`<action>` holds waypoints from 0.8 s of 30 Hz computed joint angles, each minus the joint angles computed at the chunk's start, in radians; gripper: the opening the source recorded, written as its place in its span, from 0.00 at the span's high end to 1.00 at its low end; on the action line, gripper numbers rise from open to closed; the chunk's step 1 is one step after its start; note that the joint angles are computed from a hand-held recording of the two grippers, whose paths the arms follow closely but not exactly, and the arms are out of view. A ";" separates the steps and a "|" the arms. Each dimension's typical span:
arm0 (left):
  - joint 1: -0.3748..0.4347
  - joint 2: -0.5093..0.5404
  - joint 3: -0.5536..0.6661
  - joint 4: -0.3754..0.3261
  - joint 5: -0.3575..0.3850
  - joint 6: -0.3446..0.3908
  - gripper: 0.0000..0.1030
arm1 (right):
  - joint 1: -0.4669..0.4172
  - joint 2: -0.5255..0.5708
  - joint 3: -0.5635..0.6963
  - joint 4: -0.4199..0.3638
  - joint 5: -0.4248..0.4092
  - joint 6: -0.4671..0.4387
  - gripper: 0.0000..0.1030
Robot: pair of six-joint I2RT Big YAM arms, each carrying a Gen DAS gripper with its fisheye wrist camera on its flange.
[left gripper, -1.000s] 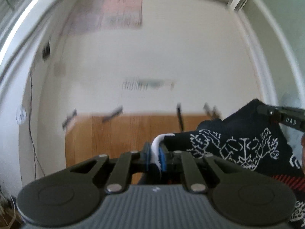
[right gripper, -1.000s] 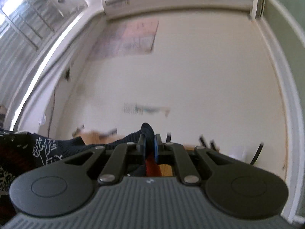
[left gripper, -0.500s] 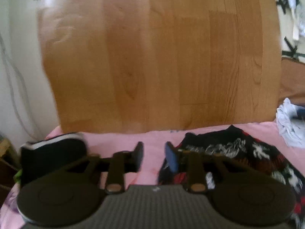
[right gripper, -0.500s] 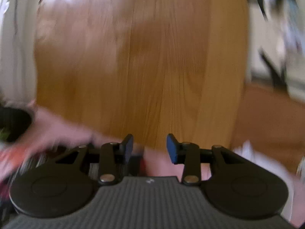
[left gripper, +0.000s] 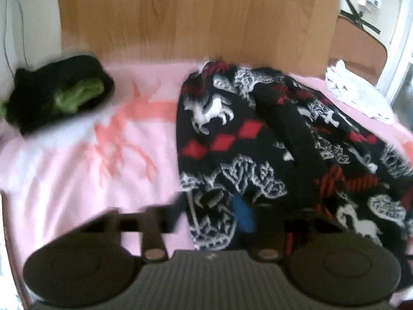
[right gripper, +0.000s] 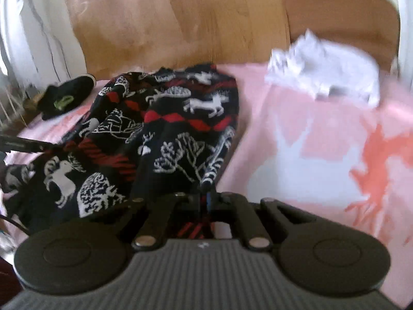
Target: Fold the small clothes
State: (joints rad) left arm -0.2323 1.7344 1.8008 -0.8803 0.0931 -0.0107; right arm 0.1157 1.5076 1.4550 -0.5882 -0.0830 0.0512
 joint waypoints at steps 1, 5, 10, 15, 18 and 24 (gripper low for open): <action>-0.003 0.003 0.011 -0.007 -0.017 -0.001 0.93 | 0.006 -0.011 0.007 0.023 0.070 -0.036 0.94; 0.034 0.015 0.081 0.029 -0.082 0.010 0.94 | 0.027 0.017 0.008 0.312 0.618 -0.475 0.93; 0.116 0.110 0.280 -0.022 -0.440 -0.177 0.92 | -0.001 0.004 0.061 0.205 0.613 -0.206 0.66; 0.151 -0.012 0.123 0.025 -0.290 -0.186 0.87 | 0.031 -0.134 -0.059 0.072 0.033 0.142 0.61; 0.130 -0.118 -0.015 0.038 -0.108 -0.106 0.67 | 0.082 -0.182 -0.139 0.057 -0.132 0.183 0.59; -0.008 -0.335 -0.312 0.122 0.090 0.092 0.30 | 0.182 -0.224 -0.215 0.000 -0.188 0.249 0.51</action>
State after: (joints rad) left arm -0.2406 1.3990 1.4887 -0.7587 0.1835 0.0817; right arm 0.2974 1.2835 1.2401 -0.5878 -0.2705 0.3002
